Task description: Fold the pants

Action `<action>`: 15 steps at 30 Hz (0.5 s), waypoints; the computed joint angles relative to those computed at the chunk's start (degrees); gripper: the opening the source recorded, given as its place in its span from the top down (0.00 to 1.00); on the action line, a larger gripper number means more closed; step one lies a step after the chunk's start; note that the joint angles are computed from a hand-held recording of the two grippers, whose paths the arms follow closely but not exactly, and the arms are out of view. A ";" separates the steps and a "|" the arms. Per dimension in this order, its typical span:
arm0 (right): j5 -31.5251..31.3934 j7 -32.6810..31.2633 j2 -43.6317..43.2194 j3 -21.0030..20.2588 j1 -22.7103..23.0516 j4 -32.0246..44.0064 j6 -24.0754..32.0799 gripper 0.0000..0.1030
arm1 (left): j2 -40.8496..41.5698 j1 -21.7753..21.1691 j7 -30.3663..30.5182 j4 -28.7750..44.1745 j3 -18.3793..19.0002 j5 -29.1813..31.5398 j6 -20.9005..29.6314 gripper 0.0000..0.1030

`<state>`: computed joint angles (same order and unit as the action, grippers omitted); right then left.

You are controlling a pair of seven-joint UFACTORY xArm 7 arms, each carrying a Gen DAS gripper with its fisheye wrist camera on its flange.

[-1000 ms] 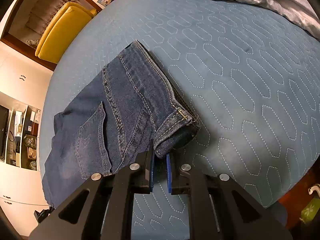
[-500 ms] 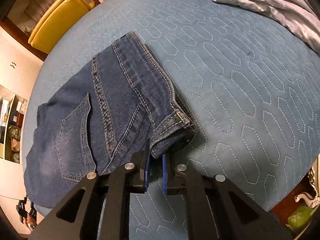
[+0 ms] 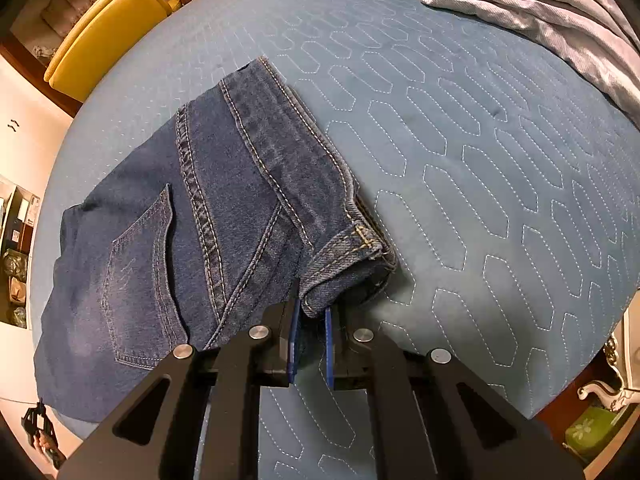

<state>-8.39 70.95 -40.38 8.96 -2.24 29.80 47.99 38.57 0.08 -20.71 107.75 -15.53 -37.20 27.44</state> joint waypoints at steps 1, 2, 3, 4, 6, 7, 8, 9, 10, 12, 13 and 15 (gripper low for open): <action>-0.04 0.08 -0.01 0.08 0.03 -0.07 -0.04 0.98 | 0.81 -0.38 -1.47 0.34 0.91 0.69 0.89 0.98; -0.09 0.10 0.05 0.13 0.06 -0.07 -0.08 0.98 | 1.31 0.37 -1.05 -0.01 0.13 -0.26 0.79 0.98; -0.11 0.11 0.23 0.12 0.07 0.13 -0.05 0.98 | 1.55 0.92 -0.60 -0.24 -0.53 -1.08 0.64 0.98; -0.07 0.10 0.27 0.05 0.11 0.19 -0.19 0.98 | 1.69 1.25 -0.24 -0.52 -0.90 -1.73 0.26 0.98; -0.04 -0.05 0.08 -0.09 0.20 0.20 -0.31 0.98 | 2.50 -0.13 -1.55 1.56 0.23 -0.12 0.30 0.98; 0.02 -0.11 -0.15 -0.18 0.23 0.15 -0.39 0.98 | 2.26 -0.40 -1.66 1.22 0.63 0.67 0.33 0.98; 0.06 -0.14 -0.39 -0.20 0.23 0.05 -0.41 0.98 | 2.00 -0.93 -2.71 0.89 1.22 1.46 0.55 0.98; 0.05 -0.27 -0.63 -0.27 0.21 -0.21 -0.52 0.98 | 2.49 -0.75 -3.19 1.22 1.02 1.37 0.76 0.97; 0.07 -0.33 -0.53 -0.30 0.16 -0.34 -0.74 0.98 | 2.81 -0.47 -3.52 1.48 0.61 0.91 0.48 0.95; 0.13 -0.19 -0.76 -0.31 -0.02 -0.95 -1.37 0.98 | 1.30 -1.01 -5.04 -0.54 1.16 1.26 -1.09 0.93; 0.10 0.04 -1.01 -0.17 -0.13 -1.21 -1.66 0.98 | 0.77 -1.03 -5.54 -1.21 1.44 1.64 -1.36 0.92; 0.04 0.00 -1.50 -0.06 -0.13 -1.63 -1.81 0.98 | -0.17 -2.62 -8.33 -1.41 4.25 5.41 -0.39 0.83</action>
<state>-8.34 70.96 -41.87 8.90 -2.37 28.16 46.19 38.40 -2.54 -29.04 106.34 -11.28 -31.79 27.04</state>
